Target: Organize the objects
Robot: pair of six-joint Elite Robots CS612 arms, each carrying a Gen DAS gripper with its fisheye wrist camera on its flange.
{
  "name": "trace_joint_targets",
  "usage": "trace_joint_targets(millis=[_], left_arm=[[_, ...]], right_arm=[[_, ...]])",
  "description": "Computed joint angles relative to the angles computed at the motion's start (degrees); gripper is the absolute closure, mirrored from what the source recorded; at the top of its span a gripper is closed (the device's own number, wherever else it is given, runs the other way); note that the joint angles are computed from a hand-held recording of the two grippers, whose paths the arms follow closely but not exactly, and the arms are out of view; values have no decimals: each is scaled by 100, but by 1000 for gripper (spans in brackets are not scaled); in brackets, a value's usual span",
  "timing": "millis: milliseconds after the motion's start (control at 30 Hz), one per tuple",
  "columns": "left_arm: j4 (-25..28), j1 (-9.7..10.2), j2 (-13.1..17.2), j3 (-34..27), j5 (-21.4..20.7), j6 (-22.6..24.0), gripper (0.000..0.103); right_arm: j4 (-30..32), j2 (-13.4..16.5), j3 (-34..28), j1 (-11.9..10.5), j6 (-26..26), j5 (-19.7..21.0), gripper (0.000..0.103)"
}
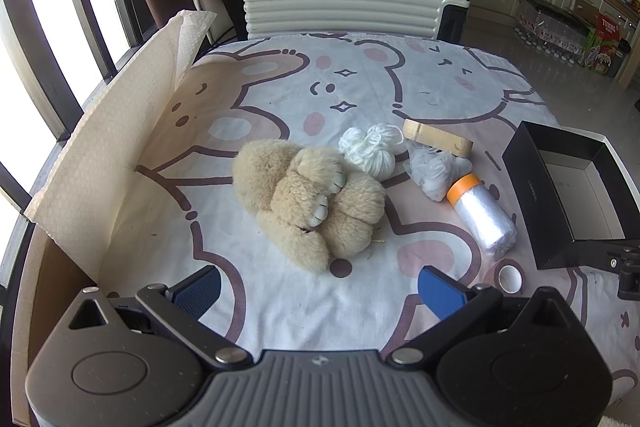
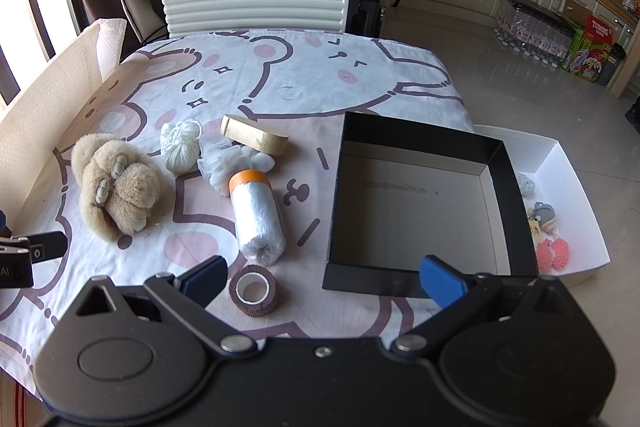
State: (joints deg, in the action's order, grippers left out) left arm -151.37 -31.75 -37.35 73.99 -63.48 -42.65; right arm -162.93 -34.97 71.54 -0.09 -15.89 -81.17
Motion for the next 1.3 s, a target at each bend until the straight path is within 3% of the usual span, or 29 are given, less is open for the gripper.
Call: trace_joint_targets(millis=[533,967,1300], left_arm=[[-364,0,-80,157,346,26,0],[-735,68,-298,575,533,-435,0],[-825,66,-371,688,649,-471,0]], right_arm=[[-315,-23,63,-8,47,148,0],[-221,18,-46,33,171,520,0],[301,143,-247,-30,476,1142,17]])
